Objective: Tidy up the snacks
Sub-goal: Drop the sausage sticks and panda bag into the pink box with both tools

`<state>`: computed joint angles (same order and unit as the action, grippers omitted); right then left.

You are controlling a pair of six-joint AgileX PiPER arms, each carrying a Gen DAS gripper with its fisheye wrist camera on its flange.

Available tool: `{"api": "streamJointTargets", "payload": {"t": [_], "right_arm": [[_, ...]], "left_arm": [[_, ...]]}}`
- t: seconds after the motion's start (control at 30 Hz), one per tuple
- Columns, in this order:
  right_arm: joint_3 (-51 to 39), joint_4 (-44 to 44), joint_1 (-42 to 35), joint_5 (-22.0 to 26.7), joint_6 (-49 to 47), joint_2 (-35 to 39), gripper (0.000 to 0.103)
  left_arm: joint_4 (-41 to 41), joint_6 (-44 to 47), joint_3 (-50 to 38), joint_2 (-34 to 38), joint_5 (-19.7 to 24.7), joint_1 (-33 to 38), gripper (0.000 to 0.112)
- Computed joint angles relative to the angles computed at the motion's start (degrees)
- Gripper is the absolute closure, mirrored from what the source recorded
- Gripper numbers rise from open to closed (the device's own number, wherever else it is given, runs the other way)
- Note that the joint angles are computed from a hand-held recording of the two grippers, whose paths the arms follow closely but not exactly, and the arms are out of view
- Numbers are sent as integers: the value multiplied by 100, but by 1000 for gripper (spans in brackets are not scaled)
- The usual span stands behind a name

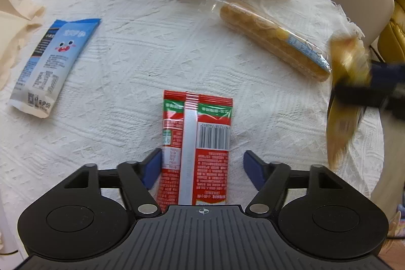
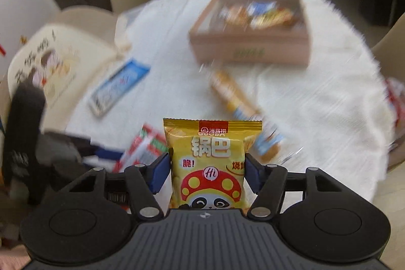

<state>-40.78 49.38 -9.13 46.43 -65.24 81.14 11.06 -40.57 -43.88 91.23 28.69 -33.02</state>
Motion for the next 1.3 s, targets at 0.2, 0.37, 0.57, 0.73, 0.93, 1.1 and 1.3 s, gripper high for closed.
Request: {"api": "streamJointTargets", "payload": {"t": [0.2, 0.37, 0.57, 0.73, 0.93, 1.1, 1.3], "right_arm": [[-190, 271, -704, -102, -176, -345, 46], [-333, 483, -1130, -36, -126, -222, 46], [-342, 475, -968, -198, 91, -326, 47], [-421, 281, -983, -312, 272, -439, 47], [-1541, 383, -717, -176, 718, 271, 47], [-4333, -466, 334, 33, 2472, 1881, 35], [-5507, -1465, 736, 203, 3741, 2863, 27]], "left_arm": [[-1317, 1651, -178, -975, -368, 583, 62], [-2366, 3042, -1584, -664, -454, 1320, 62], [-4243, 4356, -4352, 1542, 403, 2316, 60], [-5439, 4968, -3802, 1560, 413, 3009, 61], [-5675, 5772, -1687, 440, -9, 3466, 61], [-6261, 6190, -849, 214, -142, 3951, 61], [-6261, 6627, -330, -74, -397, 4868, 61]]}}
